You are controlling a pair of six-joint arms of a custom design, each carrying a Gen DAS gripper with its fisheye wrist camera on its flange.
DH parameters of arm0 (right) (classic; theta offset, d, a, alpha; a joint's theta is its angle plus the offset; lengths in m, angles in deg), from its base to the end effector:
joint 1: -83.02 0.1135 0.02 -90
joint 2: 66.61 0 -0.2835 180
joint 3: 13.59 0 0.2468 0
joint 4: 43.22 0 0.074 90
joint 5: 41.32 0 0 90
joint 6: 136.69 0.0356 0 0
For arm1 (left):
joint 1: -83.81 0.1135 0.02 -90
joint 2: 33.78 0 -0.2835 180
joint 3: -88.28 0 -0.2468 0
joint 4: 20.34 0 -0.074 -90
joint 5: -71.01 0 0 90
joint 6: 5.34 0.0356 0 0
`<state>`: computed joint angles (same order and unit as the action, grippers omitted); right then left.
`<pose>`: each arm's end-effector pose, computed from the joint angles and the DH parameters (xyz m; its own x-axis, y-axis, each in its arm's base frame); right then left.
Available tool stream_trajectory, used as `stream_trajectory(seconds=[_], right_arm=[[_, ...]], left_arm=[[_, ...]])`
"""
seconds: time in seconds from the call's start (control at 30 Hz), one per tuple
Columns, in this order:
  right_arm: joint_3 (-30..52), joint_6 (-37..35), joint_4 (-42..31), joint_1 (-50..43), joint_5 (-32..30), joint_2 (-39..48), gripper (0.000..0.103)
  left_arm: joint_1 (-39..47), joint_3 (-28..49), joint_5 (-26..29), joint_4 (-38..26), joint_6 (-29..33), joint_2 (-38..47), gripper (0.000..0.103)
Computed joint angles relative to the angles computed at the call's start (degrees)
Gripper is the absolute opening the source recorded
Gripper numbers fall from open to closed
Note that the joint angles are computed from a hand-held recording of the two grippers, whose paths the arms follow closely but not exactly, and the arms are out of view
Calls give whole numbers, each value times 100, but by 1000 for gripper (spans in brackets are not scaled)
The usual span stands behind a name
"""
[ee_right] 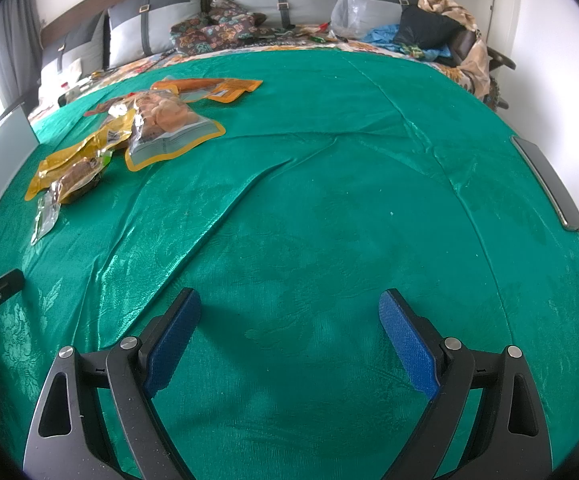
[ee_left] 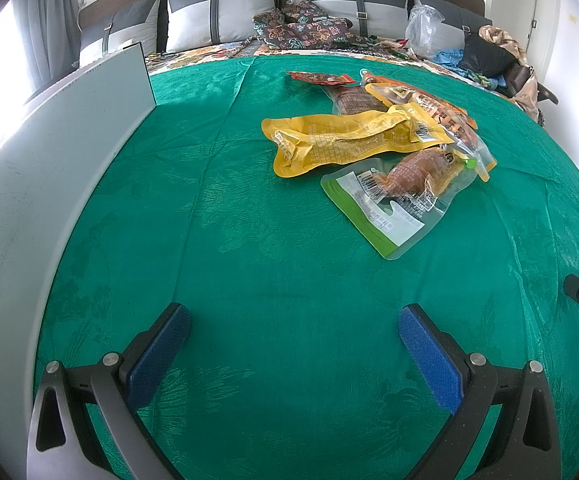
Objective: Organize snacks
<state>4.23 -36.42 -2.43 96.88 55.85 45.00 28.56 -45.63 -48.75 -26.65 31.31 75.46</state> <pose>0.1699 0.0373 0.0435 -0.7923 -0.0133 -0.6099 -0.0239 0.9997 0.0092 0.1637 -0.2049 0.0627 -0.8112 -0.0525 -0.5824 -0.0617 0.9981 -0.0040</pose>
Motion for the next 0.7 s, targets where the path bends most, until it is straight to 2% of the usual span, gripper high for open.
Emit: stream_trajectory(seconds=[0.37, 0.4, 0.53, 0.6, 0.7], right_arm=[[0, 16, -8, 17, 7, -7, 93], [-1, 5, -5, 3, -3, -6, 93], [0, -1, -2, -4, -8, -4, 93], [2, 1, -8, -2, -4, -6, 93], [2, -3, -7, -7, -8, -6, 93]], left_arm=[[8, 3, 14, 14, 27, 4, 103], [63, 11, 105, 14, 152, -12, 103], [806, 340, 1145, -451, 1259, -285, 102], [1130, 578, 1323, -685, 1772, -529, 102], [1582, 1377, 1562, -1203, 2543, -499, 103]])
